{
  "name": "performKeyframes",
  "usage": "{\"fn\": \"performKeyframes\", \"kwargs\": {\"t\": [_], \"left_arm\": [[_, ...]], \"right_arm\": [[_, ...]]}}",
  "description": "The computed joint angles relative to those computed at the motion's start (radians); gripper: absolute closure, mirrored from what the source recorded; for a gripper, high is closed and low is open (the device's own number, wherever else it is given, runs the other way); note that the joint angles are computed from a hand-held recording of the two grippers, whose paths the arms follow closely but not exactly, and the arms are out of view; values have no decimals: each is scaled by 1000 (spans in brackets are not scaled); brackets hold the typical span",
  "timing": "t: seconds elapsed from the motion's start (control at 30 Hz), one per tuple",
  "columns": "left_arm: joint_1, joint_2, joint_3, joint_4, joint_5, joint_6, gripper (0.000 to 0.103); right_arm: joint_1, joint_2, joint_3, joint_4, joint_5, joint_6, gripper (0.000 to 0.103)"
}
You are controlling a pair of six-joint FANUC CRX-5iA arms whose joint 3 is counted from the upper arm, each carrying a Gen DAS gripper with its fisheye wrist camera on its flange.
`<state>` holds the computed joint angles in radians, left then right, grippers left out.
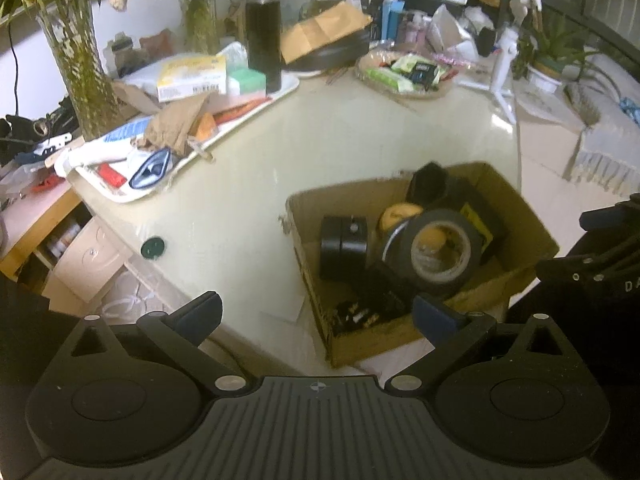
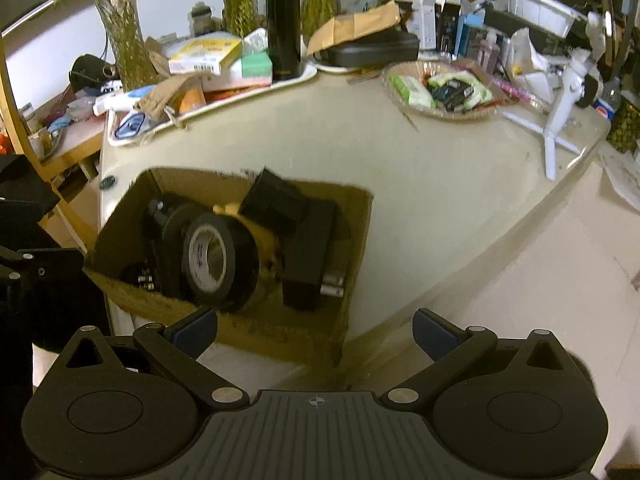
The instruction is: Organize rigid objects
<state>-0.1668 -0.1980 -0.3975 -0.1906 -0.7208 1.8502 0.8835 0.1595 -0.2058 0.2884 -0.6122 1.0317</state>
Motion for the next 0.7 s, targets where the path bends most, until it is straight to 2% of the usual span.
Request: {"fn": "performKeyframes", "kwargs": {"t": [0.33, 0.7], "left_arm": [[-8, 29, 25, 4, -74, 10, 0], [-3, 35, 29, 22, -89, -14, 0]], "right_arm": [[13, 5, -13, 11, -24, -9, 0], [10, 10, -6, 5, -33, -12, 0]]}}
